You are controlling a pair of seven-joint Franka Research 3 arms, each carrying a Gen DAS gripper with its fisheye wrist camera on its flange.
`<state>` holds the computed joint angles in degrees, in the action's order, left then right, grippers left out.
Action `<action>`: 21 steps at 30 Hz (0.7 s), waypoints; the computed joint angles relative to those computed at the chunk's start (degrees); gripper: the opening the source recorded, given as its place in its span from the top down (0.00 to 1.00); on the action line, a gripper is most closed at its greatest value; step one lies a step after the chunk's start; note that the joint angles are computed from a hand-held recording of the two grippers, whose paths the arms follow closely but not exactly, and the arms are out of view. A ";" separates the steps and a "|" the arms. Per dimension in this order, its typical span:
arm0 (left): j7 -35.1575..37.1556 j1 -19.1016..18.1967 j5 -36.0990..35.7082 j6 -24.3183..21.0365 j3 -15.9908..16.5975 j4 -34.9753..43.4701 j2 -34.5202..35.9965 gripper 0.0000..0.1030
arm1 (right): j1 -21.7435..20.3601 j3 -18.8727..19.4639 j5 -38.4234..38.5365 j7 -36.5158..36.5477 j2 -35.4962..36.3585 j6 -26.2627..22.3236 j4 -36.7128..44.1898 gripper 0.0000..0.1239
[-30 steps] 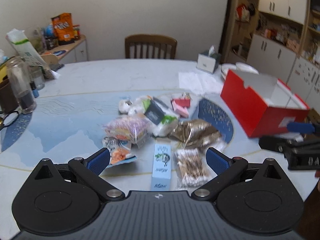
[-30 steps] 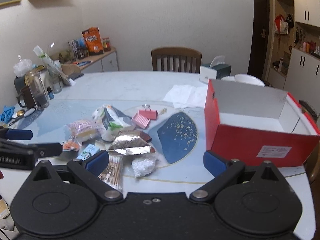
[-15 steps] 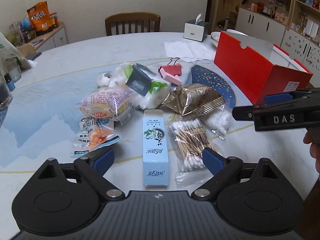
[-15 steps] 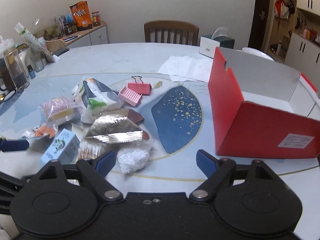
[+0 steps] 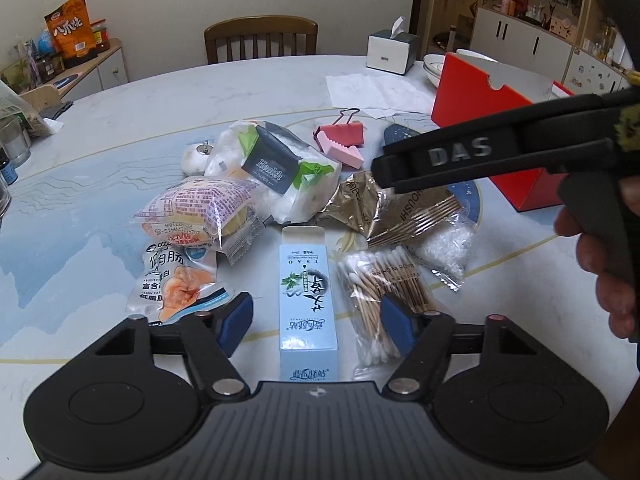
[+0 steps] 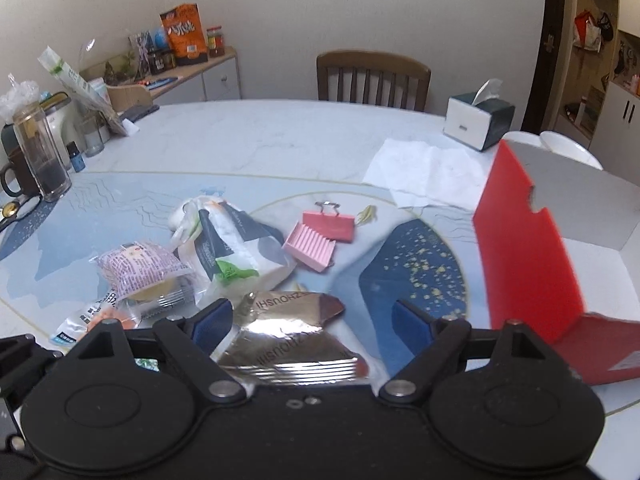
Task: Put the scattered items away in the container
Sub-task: 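Close the left tool on the light-blue carton while the right tool grasps the gold foil packet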
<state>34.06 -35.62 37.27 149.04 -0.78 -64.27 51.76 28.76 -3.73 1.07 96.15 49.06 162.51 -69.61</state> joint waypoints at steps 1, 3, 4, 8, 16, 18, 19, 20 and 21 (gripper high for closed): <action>0.53 0.32 -0.49 -0.28 -0.40 0.48 0.31 0.37 | 0.19 -0.20 -0.05 0.30 0.88 -1.32 1.57 0.32; 1.85 1.02 -1.55 -0.49 -1.15 1.21 0.84 0.38 | 0.35 -0.36 -0.30 0.79 2.65 -3.93 4.78 0.32; 2.54 1.33 -2.09 -0.48 -1.46 1.55 1.09 0.38 | 0.40 -0.43 -0.49 1.08 3.52 -5.26 6.40 0.33; 5.37 2.07 -4.08 -1.12 -2.22 3.39 2.22 0.48 | 0.67 -0.67 -1.63 2.26 6.11 -9.63 11.32 0.34; 10.25 3.48 -7.69 -0.79 -3.40 3.98 2.87 0.63 | 0.36 0.19 -2.90 3.44 11.62 -20.27 22.43 0.46; 11.49 4.05 -8.79 -0.82 -3.92 3.75 2.80 0.68 | 0.19 0.43 -2.84 4.03 12.29 -21.58 23.87 0.47; 11.96 4.39 -9.32 -0.49 -4.17 3.37 2.64 0.69 | 0.21 0.39 -2.98 4.25 12.58 -22.16 24.54 0.48; 12.49 4.74 -9.87 -0.11 -4.46 3.06 2.53 0.69 | 0.35 0.17 -3.31 4.50 12.84 -22.66 25.13 0.50; 12.92 4.98 -10.28 0.17 -4.60 2.74 2.39 0.72 | 0.44 0.03 -3.62 4.64 13.12 -23.22 25.77 0.50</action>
<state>46.98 -30.64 26.99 149.21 -5.38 -61.53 54.15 29.20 -3.70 -2.55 100.79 62.17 139.28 -43.84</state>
